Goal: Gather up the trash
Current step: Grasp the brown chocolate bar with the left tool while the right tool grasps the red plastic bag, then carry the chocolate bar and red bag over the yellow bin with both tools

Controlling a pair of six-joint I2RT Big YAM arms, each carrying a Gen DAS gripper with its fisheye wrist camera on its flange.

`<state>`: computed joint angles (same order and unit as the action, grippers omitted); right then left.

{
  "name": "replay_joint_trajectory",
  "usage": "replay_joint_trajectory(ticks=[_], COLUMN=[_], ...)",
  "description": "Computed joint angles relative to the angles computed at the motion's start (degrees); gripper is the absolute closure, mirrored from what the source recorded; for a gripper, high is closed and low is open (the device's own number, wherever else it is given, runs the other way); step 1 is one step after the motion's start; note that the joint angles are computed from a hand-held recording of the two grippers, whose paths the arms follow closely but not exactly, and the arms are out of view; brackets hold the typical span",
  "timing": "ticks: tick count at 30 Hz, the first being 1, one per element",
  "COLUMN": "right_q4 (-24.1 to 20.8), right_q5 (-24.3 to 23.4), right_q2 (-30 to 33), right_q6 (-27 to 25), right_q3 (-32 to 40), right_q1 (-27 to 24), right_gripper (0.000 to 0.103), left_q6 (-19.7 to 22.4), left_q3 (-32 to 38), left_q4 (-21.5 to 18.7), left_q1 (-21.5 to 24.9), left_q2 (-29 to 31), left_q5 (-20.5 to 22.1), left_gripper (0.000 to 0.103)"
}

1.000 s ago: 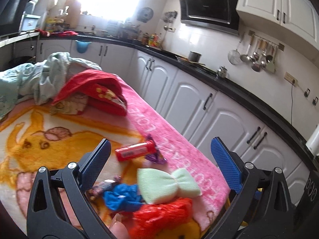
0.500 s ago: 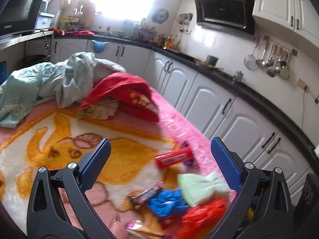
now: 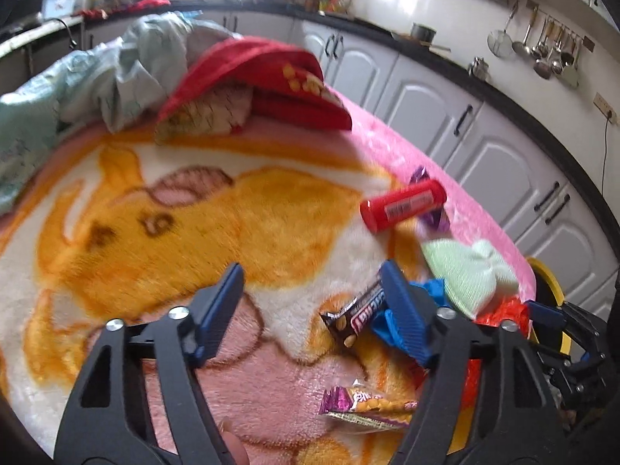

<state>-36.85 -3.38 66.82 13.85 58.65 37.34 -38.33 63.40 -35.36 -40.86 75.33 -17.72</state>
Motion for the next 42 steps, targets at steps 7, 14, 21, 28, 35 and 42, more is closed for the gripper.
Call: replay_joint_trajectory(ticks=[7, 14, 21, 28, 35, 42], right_q4=[-1.3, -1.2, -1.3, -1.4, -1.3, -1.0], right_q5=[-3.4, -3.4, -3.8, -5.0, -4.1, -3.4], right_q2=[1.9, 0.8, -1.3, -3.3, -4.3, -5.2], right_q6=[0.6, -0.6, 0.2, 0.7, 0.6, 0.3], right_q3=[-0.3, -1.4, -2.3, -2.6, -2.6, -2.5], right_q1=[-0.5, 0.0, -1.2, -2.4, -2.4, -2.7], right_gripper=[0.058, 0.079, 0.081, 0.082, 0.082, 0.082], left_q6=[0.8, 3.6, 3.8, 3.2, 2.0, 1.0], left_q3=[-0.9, 0.9, 1.5, 1.0, -0.2, -1.1], left_q4=[2.0, 1.1, 0.0, -0.2, 0.3, 1.5], left_q1=[1.0, 0.3, 0.7, 1.1, 1.2, 0.8], left_q2=[1.0, 3.4, 5.1, 4.5, 3.1, 1.0], left_q5=[6.6, 8.6, 10.5, 10.5, 9.8, 6.4], left_gripper=[0.057, 0.06, 0.065, 0.076, 0.092, 0.092])
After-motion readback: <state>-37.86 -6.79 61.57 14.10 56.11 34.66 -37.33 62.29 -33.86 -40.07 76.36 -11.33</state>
